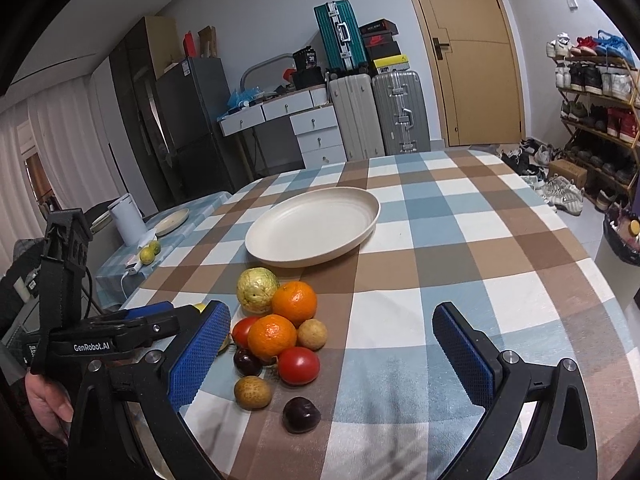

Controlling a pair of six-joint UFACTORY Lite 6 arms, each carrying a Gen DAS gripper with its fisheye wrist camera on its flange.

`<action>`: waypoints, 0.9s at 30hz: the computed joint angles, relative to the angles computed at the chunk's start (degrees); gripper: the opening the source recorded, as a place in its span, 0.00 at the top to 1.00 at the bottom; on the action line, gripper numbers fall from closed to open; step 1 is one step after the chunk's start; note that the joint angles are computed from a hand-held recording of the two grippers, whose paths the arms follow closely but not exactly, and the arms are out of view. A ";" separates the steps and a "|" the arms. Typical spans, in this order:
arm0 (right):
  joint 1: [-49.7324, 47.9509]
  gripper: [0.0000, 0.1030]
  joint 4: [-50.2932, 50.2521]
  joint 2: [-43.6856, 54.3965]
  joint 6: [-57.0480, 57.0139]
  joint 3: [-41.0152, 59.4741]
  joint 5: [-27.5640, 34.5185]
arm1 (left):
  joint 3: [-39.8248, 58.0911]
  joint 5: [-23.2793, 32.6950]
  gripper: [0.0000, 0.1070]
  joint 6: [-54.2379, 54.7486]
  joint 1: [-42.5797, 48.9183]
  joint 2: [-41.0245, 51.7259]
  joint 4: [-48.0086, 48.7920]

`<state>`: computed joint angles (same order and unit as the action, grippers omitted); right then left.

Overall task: Organize fruits
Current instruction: 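Grasp the large yellow pomelo with the left tool while the right tool grasps the wrinkled yellow fruit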

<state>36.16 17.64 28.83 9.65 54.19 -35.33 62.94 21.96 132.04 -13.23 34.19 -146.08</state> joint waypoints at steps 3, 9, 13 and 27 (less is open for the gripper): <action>-0.49 0.00 -1.28 1.39 0.92 1.39 0.44 | 0.40 0.42 0.11 -3.84 -0.41 0.66 3.46; -1.09 0.00 -2.81 3.56 2.13 3.71 1.53 | 3.06 2.26 0.42 -12.14 0.58 3.20 12.63; -1.13 0.00 -3.61 3.90 2.45 4.36 1.57 | 3.86 4.56 0.56 -14.43 1.67 4.31 15.50; 0.18 0.00 -0.48 5.13 -2.60 8.23 5.79 | 2.06 8.79 0.56 -16.22 3.72 3.60 17.99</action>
